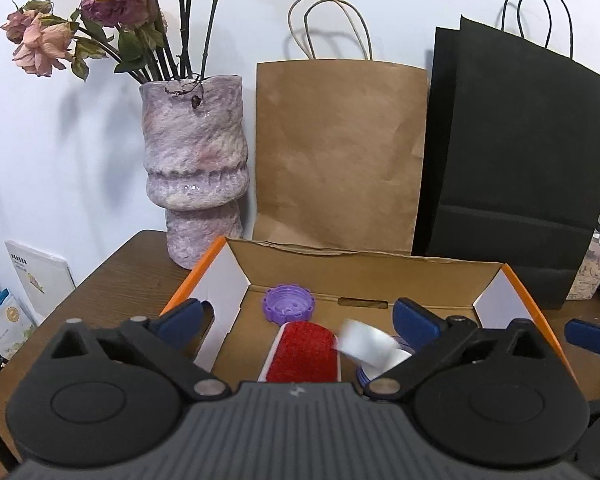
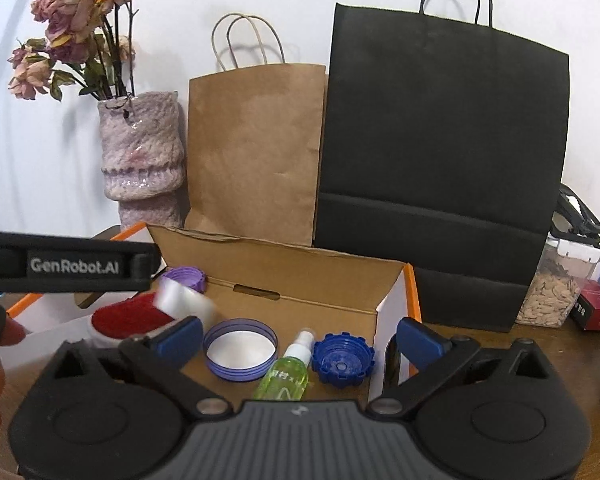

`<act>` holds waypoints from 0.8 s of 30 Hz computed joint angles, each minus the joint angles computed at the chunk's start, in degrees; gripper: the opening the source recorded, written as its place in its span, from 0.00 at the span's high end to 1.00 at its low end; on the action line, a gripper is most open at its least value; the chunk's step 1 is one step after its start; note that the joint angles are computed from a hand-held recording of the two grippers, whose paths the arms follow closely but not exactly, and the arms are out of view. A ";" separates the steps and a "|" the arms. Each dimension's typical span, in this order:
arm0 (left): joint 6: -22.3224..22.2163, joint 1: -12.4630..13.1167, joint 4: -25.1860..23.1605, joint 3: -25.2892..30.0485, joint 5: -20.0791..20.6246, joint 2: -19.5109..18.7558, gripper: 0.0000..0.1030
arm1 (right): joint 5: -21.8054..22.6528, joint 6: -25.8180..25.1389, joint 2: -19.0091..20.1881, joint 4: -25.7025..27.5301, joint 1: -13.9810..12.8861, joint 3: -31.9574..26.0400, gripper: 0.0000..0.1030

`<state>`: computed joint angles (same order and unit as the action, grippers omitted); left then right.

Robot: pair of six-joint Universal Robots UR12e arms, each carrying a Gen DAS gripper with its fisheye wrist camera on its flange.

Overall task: Organize rigid objects
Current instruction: 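Open both tools to drop the tape roll and white cap into the box, then withdraw both tools up from the box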

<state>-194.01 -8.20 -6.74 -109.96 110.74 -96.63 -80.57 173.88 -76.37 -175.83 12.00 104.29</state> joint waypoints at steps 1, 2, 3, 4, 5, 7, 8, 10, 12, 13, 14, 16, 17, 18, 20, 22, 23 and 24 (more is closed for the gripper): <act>-0.05 -0.03 -0.09 0.04 0.14 -0.03 0.00 | -0.24 -0.09 0.03 0.08 0.06 -0.04 0.00; -0.06 -0.05 -0.22 0.08 0.23 -0.03 0.00 | -0.33 -0.20 0.03 0.11 0.09 -0.04 0.00; -0.07 -0.07 -0.30 0.10 0.27 -0.03 0.00 | -0.25 -0.23 0.00 0.07 0.07 -0.01 0.00; -0.08 -0.10 -0.32 0.10 0.30 -0.04 0.00 | -0.14 -0.24 -0.01 0.01 0.05 0.01 0.00; -0.06 -0.09 -0.34 0.11 0.27 -0.04 0.00 | -0.10 -0.25 -0.03 -0.08 0.05 0.03 0.00; -0.05 -0.11 -0.31 0.12 0.32 -0.07 0.00 | -0.15 -0.27 -0.07 -0.21 0.04 0.08 0.00; -0.03 -0.12 -0.29 0.13 0.35 -0.09 0.00 | -0.19 -0.28 -0.07 -0.21 0.03 0.08 0.00; -0.02 -0.13 -0.48 0.18 0.40 -0.10 0.00 | -0.29 -0.33 -0.04 -0.21 0.04 0.05 0.00; 0.05 -0.10 -0.48 0.12 0.25 -0.04 0.00 | -0.44 -0.43 -0.06 -0.22 0.06 0.07 0.00; 0.07 -0.10 -0.53 0.09 0.18 0.00 0.00 | -0.51 -0.46 -0.08 -0.23 0.07 0.07 0.00; 0.12 -0.10 -0.54 0.05 0.08 0.05 0.00 | -0.54 -0.48 -0.11 -0.23 0.04 0.10 0.00; 0.27 -0.14 -0.47 -0.01 0.05 0.14 0.00 | -0.71 -0.42 -0.18 -0.30 0.04 0.18 0.00; 0.28 -0.16 -0.39 -0.09 0.08 0.22 0.00 | -0.78 -0.37 -0.22 -0.40 0.03 0.25 0.00; 0.31 -0.18 -0.31 -0.16 0.07 0.27 0.00 | -0.82 -0.32 -0.27 -0.50 -0.01 0.32 0.00; 0.39 -0.22 0.01 -0.40 -0.11 0.46 0.00 | -0.90 -0.18 -0.41 -0.80 -0.06 0.57 0.00; 0.44 -0.30 0.26 -0.61 -0.10 0.66 0.00 | -1.07 -0.09 -0.55 -0.97 -0.08 0.75 0.00; 0.59 -0.35 0.42 -0.75 -0.08 0.79 0.00 | -1.05 -0.04 -0.66 -1.22 -0.12 0.92 0.00; 0.71 -0.42 0.58 -0.87 0.00 0.91 0.00 | -1.04 -0.01 -0.76 -1.46 -0.15 1.09 0.00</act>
